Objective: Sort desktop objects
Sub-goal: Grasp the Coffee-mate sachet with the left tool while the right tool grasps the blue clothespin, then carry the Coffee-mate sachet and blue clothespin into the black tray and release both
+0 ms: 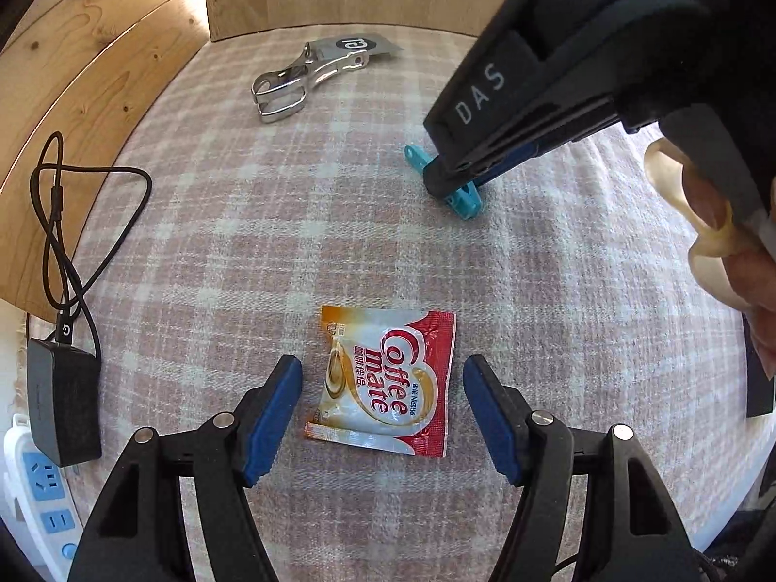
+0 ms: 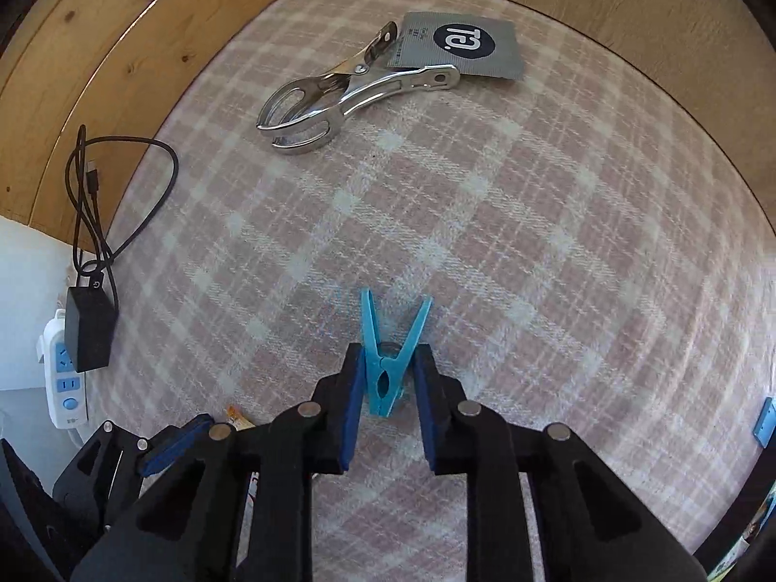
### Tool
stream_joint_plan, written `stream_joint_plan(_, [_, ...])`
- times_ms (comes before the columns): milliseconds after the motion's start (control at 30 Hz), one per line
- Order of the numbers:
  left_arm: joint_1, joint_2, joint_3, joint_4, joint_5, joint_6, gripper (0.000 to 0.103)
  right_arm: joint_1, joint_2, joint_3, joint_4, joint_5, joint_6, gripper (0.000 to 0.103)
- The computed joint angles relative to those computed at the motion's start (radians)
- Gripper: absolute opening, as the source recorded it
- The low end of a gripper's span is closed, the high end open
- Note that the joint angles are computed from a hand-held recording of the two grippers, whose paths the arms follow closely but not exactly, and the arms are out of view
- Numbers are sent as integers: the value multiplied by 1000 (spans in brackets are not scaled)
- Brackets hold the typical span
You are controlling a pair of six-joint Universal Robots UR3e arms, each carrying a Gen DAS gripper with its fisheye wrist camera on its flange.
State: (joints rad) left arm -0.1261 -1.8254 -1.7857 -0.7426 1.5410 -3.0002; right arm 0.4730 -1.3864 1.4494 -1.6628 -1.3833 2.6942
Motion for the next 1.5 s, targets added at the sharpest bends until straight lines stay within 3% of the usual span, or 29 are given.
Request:
stream_joint_plan(167, [-57,-34,32,13,56,-52,59,-84,-35,28,18,10,-51,20])
stream_joint_plan(267, [-111,-44,40,42,88,-169,48,-147,-74,59,35,30,-86,20])
stream_joint_plan(367, [-66,38,-57,75,72,-185,45,-219,-132,102,62,53,-131,20])
stream_joint_plan(467, [-46,70,-75,54,44,-202,35,-296,-210,163,75,67,-181,20])
stream_joint_plan(767, [-1,163,-185,75,-21,-213,31,-581,-443,306,234,140,-367,20])
stream_joint_plan(867, [8,201,-218,80,-37,-214,31,-711,-577,386,303,147,-480,20])
stream_joint_plan(1067, [29,315,-252,20,-80,-175,31,-935,-699,389,471,162,-642,20])
stream_joint_plan(1300, [-108,234,-30,-85,-58,-191,31,-1289,-688,241,719,145,-915,20])
stream_joint_plan(1433, [-256,159,110,-109,-20,-235,31,-1476,-594,117,784,146,-1040,20])
stream_joint_plan(1500, [-312,59,266,-151,-18,-242,31,-1555,-511,28,819,150,-1087,20])
